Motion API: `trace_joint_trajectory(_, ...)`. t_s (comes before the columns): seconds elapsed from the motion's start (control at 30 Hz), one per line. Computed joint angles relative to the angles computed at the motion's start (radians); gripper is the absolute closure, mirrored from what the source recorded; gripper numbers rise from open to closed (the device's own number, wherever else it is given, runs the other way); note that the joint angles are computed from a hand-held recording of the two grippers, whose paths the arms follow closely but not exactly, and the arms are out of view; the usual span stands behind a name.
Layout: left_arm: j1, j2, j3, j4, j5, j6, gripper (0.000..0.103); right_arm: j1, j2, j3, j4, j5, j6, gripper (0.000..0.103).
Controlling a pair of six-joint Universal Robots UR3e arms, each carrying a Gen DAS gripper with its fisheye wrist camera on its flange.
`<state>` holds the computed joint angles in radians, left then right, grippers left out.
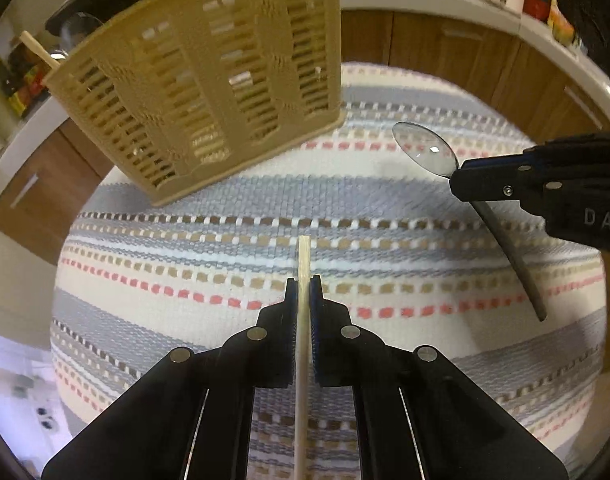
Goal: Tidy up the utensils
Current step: 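Carry the chopstick with the left tool into the basket while the right tool releases the spoon there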
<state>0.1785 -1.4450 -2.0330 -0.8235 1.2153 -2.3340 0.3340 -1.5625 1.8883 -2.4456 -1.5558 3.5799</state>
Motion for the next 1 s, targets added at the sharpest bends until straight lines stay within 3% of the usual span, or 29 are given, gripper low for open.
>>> trace_joint_trajectory(0.37,0.205,0.210,0.041,-0.164,-0.336,-0.009,0.099,0.018,-0.127,0.067,-0.116,-0.024,-0.002,0.094)
trace_joint_trajectory(0.63,0.327,0.236,0.092,-0.090,-0.575,-0.126,0.099,0.059,-0.151,0.013,-0.176,-0.083,-0.027,0.094)
trace_joint_trajectory(0.8,0.377,0.193,0.138,0.054,-0.722,-0.297,0.099,0.056,-0.119,-0.054,-0.250,-0.086,-0.047,0.094)
trace_joint_trajectory(1.0,0.401,0.024,0.195,0.478,-0.824,-0.616,0.099,0.032,-0.059,-0.148,-0.352,-0.080,-0.077,0.094)
